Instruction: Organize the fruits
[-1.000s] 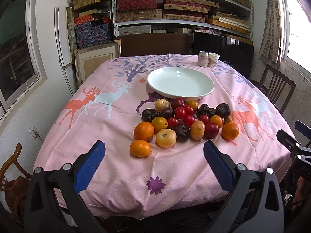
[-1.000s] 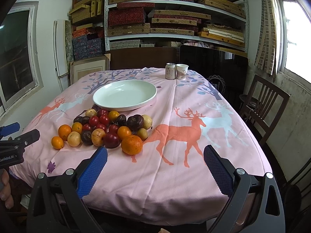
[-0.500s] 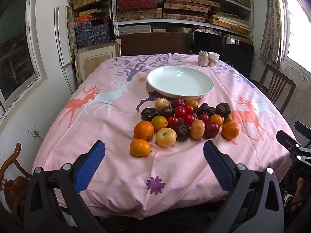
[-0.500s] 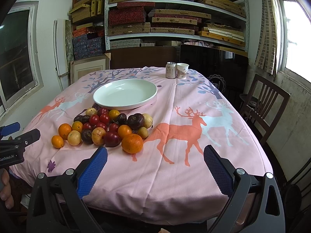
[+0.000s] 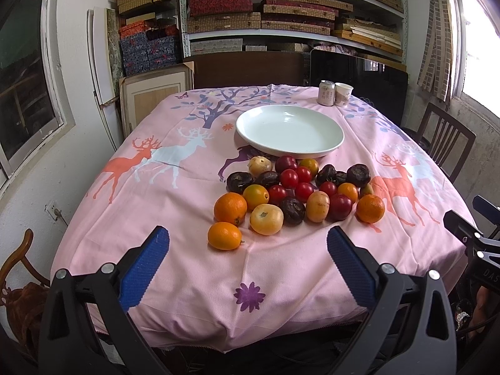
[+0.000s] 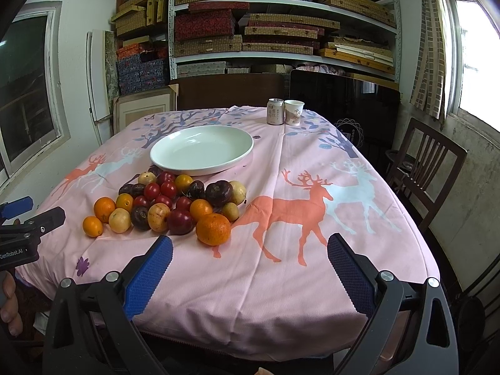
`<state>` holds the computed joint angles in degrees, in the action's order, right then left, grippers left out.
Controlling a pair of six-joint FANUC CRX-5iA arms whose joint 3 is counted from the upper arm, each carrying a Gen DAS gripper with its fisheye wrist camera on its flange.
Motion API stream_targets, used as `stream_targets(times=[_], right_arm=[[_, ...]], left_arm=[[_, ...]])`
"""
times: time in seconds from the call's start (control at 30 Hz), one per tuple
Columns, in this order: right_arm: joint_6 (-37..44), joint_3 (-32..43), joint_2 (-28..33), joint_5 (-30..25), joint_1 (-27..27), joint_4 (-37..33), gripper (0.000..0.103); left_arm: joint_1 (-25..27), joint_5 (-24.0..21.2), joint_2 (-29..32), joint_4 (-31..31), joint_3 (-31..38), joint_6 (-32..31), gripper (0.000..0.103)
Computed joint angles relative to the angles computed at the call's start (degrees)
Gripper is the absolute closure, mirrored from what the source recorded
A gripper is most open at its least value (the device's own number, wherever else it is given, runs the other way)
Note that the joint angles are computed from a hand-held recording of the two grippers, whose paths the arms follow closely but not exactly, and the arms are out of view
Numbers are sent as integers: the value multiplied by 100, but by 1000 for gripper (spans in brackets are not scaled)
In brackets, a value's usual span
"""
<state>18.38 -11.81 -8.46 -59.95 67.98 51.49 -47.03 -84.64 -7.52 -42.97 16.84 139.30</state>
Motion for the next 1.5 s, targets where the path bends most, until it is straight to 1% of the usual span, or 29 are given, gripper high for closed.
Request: stream_targets(times=[0.43, 0.47, 0.53, 0.6, 0.63, 0.7, 0.87, 0.93, 1.0, 1.03, 1.07, 1.13, 1.17, 1.2, 1.27, 1.4, 1.5], right_arm=[[28, 14, 12, 6, -14, -37, 3], [18, -12, 21, 17, -24, -49, 3], [-8, -61, 53, 39, -57, -101, 4], [43, -72, 127, 99, -121, -297, 4], [122, -58, 146, 131, -154, -458, 4], [301, -13, 188, 214, -244, -760, 4], [669, 159, 333, 404, -466, -1285, 4], [775, 205, 389, 461, -510, -1412, 4], [962, 354, 477, 461, -601, -1633, 4], [1018, 395, 504, 472, -633, -1717, 4], [1069, 433, 528, 480, -660, -1791, 4], [1162, 494, 572, 490, -699, -1901, 3], [1225, 527, 586, 493, -721, -1968, 3], [1290, 558, 605, 494, -741, -2036, 4], [1475, 637, 640, 510, -798, -2234, 4], [1989, 724, 669, 730, -872, -2570, 4], [2304, 776, 788, 913, -829, -2456, 7]], left_arm=[[28, 2, -2, 19, 12, -25, 4], [58, 64, -9, 52, -53, -4, 4], [284, 246, -47, 282, -253, -83, 4], [606, 498, -141, 655, -551, -223, 4], [958, 775, -221, 1039, -873, -409, 4], [1325, 1070, -279, 1402, -1167, -708, 4], [1732, 1386, -272, 1627, -1452, -914, 4], [1738, 1446, -265, 1611, -1486, -1062, 12], [1824, 1314, -116, 1681, -1405, -1355, 34], [1891, 1316, -71, 1799, -1412, -1483, 36], [1930, 1384, -78, 1836, -1430, -1527, 37], [1974, 1520, -71, 1860, -1453, -1648, 48], [2020, 1619, -92, 1945, -1494, -1727, 57], [2003, 1643, -81, 1946, -1483, -1740, 59], [1861, 1580, -25, 1773, -1394, -1702, 59], [1808, 1697, -123, 1793, -1414, -1717, 60], [1769, 1726, -211, 1780, -1399, -1668, 59]])
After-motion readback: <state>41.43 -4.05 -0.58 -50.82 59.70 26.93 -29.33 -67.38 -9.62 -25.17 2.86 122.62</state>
